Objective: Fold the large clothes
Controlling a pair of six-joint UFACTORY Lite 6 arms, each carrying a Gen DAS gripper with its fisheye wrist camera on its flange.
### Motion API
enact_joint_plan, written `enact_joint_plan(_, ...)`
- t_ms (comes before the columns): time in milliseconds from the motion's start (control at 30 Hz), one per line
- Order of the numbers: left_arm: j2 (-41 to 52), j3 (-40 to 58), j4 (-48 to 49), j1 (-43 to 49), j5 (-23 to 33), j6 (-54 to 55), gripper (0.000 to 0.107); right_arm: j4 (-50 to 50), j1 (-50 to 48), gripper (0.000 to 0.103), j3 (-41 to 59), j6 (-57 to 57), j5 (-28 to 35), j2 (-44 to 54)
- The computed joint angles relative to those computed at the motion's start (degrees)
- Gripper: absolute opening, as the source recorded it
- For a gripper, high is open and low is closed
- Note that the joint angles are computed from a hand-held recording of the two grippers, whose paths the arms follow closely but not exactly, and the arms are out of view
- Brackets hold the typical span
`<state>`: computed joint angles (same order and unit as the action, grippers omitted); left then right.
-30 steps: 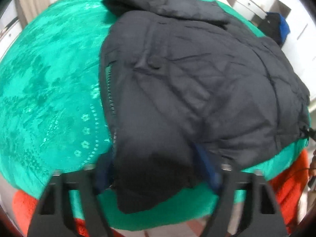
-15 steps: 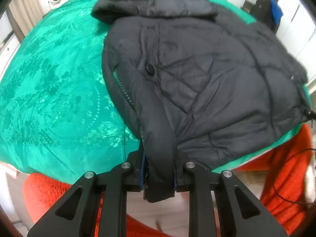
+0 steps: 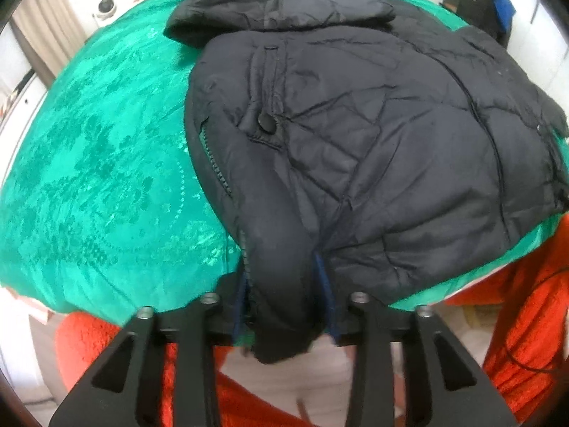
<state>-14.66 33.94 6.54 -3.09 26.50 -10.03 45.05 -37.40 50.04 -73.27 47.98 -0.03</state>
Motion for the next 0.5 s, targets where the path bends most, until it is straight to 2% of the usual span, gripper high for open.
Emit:
enact_joint_plan(33, -1.32, -0.43, -1.45, 0.9, 0.5, 1.8, 0.052, -0.13, -0.25, 0.071, 0.18, 0.73, 0.47, 0.09)
enact_joint_plan(67, -3.04, -0.22, -1.66, 1.09, 1.69, 2.06, 0.058, 0.05, -0.99, 0.076, 0.43, 1.11, 1.25, 0.25)
enact_joint_plan(100, -5.45, 0.35, 0.13, 0.62, 3.3, 0.56, 0.06, 0.47, -1.76, 0.078, 0.55, 1.13, 1.96, 0.23)
enact_joint_plan(167, -9.35, 1.4, 3.76, -0.44, 5.72, -2.07, 0.072, 1.06, -3.38, 0.078, 0.95, 1.25, 2.91, -0.14)
enact_joint_plan(200, -10.92, 2.37, 6.04, -1.16, 6.72, -3.89, 0.076, 1.34, -4.0, 0.078, 0.63, 1.12, 2.6, -1.05)
enact_joint_plan(267, -14.83, 3.58, 8.38, -1.43, 8.7, -5.04, 0.09, 1.84, -4.52, 0.078, -0.56, 0.52, 1.15, -3.44)
enact_joint_plan(333, -16.39, 5.97, 11.53, -2.47, 8.62, -8.32, 0.097, 2.68, -4.44, 0.078, -2.64, -0.53, -1.15, -7.44)
enact_joint_plan(433, -16.22, 7.7, 18.31, -4.5, 6.27, -16.45, 0.103, 4.88, -4.1, 0.079, -5.07, -2.62, -2.11, -12.56)
enact_joint_plan(500, -10.87, 10.01, 26.74, -7.62, 7.59, -25.82, 0.103, 6.7, -3.98, 0.081, -6.28, -4.52, -2.1, -14.93)
